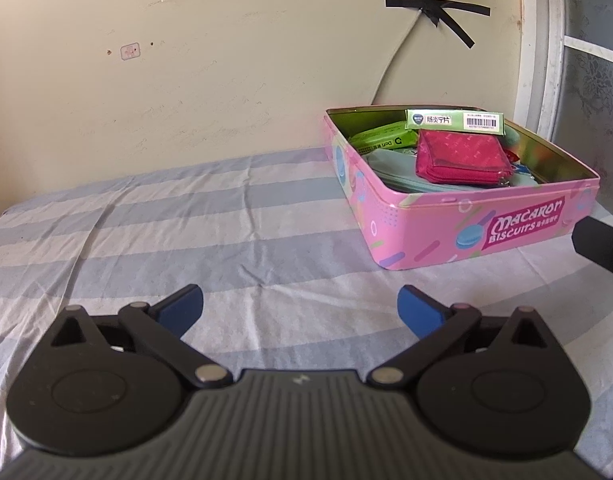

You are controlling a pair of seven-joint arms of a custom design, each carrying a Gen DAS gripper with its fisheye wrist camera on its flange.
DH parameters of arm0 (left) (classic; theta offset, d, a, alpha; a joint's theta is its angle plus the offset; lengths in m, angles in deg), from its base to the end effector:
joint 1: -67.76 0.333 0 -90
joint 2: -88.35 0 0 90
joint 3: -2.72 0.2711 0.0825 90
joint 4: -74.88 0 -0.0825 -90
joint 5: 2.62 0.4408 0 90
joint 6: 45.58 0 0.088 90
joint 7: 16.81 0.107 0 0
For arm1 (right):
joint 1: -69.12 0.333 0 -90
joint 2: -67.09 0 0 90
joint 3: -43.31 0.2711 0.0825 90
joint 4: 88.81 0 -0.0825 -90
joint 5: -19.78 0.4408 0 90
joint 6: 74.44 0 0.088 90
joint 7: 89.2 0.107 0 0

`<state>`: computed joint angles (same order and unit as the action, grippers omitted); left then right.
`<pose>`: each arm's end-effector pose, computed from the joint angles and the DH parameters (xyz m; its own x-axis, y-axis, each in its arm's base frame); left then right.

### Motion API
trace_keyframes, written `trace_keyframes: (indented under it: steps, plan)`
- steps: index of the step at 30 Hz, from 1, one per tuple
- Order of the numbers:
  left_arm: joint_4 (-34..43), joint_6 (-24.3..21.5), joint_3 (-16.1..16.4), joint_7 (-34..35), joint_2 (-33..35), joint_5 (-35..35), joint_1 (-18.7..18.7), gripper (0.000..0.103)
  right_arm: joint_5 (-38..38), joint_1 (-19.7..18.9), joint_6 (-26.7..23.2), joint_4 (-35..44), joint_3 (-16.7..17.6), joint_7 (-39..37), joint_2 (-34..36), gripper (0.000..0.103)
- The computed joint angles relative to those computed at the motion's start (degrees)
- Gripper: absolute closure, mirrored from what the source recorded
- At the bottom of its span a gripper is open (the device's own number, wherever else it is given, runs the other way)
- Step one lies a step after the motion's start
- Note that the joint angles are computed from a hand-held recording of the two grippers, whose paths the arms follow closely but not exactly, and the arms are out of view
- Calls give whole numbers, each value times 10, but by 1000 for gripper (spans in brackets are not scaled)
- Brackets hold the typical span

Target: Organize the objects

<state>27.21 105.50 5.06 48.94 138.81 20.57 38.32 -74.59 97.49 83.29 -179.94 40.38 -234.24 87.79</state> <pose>0.7422 -0.4098 0.4650 -0.2880 -0.9537 -0.0871 -0.5146 0.2308 -0.8258 0.6440 0.3559 0.4176 -0.0832 -0.9342 -0.3469 -0.3002 0.3555 -0.8852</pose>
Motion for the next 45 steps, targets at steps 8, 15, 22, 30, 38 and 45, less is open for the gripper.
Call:
trace_keyframes:
  steps: [8, 15, 22, 30, 38, 45]
  plan:
    - [-7, 7, 3, -2, -5, 8, -2, 0, -1, 0, 1, 1, -1, 5, 1, 11]
    - [-7, 4, 1, 4, -6, 8, -3, 0, -1, 0, 1, 1, -1, 5, 1, 11]
    - [-11, 3, 2, 7, -9, 11, -5, 0, -2, 0, 1, -1, 0, 7, -1, 11]
    - [-21, 9, 4, 6, -14, 18, -6, 0, -3, -1, 1, -3, 0, 9, -3, 10]
    - [-24, 10, 5, 3, -16, 20, -7, 0, -7, -4, 3, -7, 2, 13, -5, 10]
    - [-25, 9, 4, 3, -17, 20, -6, 0, -8, -5, 4, -7, 3, 12, -5, 10]
